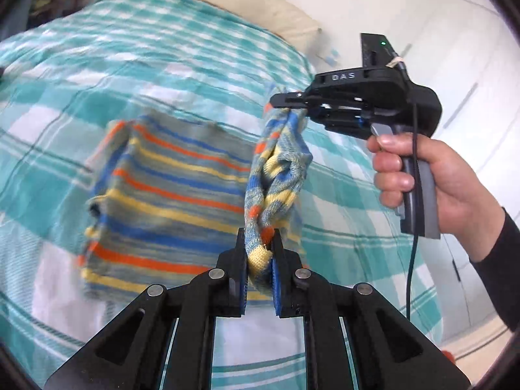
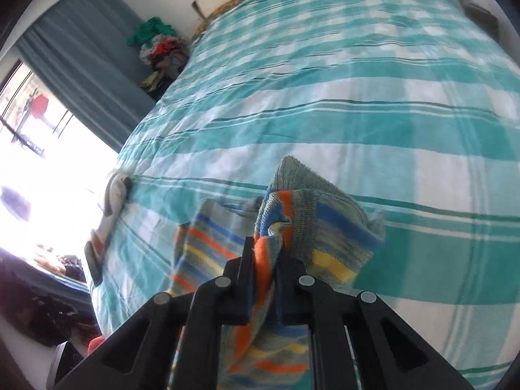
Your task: Fold small clothes
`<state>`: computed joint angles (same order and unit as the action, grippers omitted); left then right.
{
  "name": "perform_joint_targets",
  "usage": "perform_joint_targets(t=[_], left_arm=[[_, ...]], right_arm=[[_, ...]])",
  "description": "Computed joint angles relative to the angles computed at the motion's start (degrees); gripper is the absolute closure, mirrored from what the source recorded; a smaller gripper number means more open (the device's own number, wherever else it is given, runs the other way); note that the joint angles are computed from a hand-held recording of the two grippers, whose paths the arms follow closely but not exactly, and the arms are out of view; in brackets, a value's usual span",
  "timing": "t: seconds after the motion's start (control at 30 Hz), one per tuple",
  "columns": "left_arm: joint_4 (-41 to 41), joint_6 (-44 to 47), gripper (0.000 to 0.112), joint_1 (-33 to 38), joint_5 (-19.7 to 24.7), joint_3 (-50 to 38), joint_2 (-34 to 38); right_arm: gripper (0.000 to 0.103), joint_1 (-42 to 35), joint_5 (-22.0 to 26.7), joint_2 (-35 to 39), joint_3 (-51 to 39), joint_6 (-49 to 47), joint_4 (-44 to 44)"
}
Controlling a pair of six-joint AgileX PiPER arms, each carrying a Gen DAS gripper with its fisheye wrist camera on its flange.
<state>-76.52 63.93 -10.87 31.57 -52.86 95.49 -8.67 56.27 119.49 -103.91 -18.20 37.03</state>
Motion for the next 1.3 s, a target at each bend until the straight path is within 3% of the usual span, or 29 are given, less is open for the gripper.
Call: perform_joint_targets(t=[0.07, 0.2, 0.23, 0.3, 0.33, 0.4, 0.43, 0.53, 0.57, 0.63, 0.7, 0.77, 0.87, 0.97, 1.07, 1.3], left_arm=[[0.57, -0.60, 0.103, 3.76, -0.24, 0.17, 1.76], [-1.20, 0.16, 0.101, 7.49, -2.28, 1.94, 5.49], [0.54, -1.69, 0.097, 7.58, -3.52, 1.88, 6.47], [4.70, -6.11, 0.072, 8.17, -4.84, 2.09, 6.91], [3.54, -5.03, 0.065, 9.11, -3.96, 2.63, 6.50], [1.92, -2.26, 0.044, 10.67, -2.94, 4.36, 4.10], [1.87, -1.78, 0.041, 10.60, -3.20, 4.57, 3.19], [2.50, 0.17, 0.040, 10.49, -2.32, 4.65, 2.13], [4.61, -1.58, 0.040, 9.28, -3.95, 4.01, 2.39], [12.93, -9.96, 0.046, 6.56, -8.09, 1.46, 4.19], [19.58, -17.05, 0.049, 5.57, -8.88, -1.05, 6.63], [24.86, -21.85, 0.048, 4.63, -10.27, -2.31, 7.94], [35.32, -30.82, 0.045, 3.05, -11.54, -3.33, 7.69], [41.76, -36.22, 0.042, 2.55, -12.09, -2.38, 5.38], [47.37, -41.07, 0.041, 2.06, -12.46, -2.04, 4.20], [52.19, -44.92, 0.041, 1.60, -11.67, -1.48, 1.78]], right_arm=[[0.093, 5.71, -0.30, 4.48, -5.98, 3.99, -2.56], [0.092, 14.69, 3.83, 16.87, -23.69, 12.25, -9.94], [0.089, 15.74, 5.32, 20.25, -28.01, 12.99, -9.59], [0.076, 15.92, 5.16, 23.84, -29.77, 11.18, -3.36], [0.061, 15.58, 3.53, 23.33, -27.21, 9.71, -0.46], [0.057, 14.56, -2.61, 17.68, -16.63, 4.26, 4.63], [0.057, 13.68, -5.47, 14.12, -10.90, 1.17, 6.94], [0.057, 11.60, -12.22, 2.27, 5.16, -4.87, 7.80], [0.057, 11.02, -13.66, -1.93, 10.44, -7.76, 7.50], [0.057, 10.54, -16.34, -10.52, 21.19, -12.84, 5.86], [0.057, 9.82, -17.78, -17.65, 32.57, -21.39, 9.20], [0.057, 10.59, -17.84, -20.18, 40.40, -23.65, 9.14], [0.057, 14.23, -23.86, -18.12, 48.72, -12.81, -3.54], [0.056, 16.00, -30.29, -26.32, 56.05, -7.80, -5.59], [0.045, 17.32, -33.98, -35.05, 61.12, -2.21, -8.21], [0.041, 20.98, -35.62, -41.09, 64.70, 13.75, -20.35]])
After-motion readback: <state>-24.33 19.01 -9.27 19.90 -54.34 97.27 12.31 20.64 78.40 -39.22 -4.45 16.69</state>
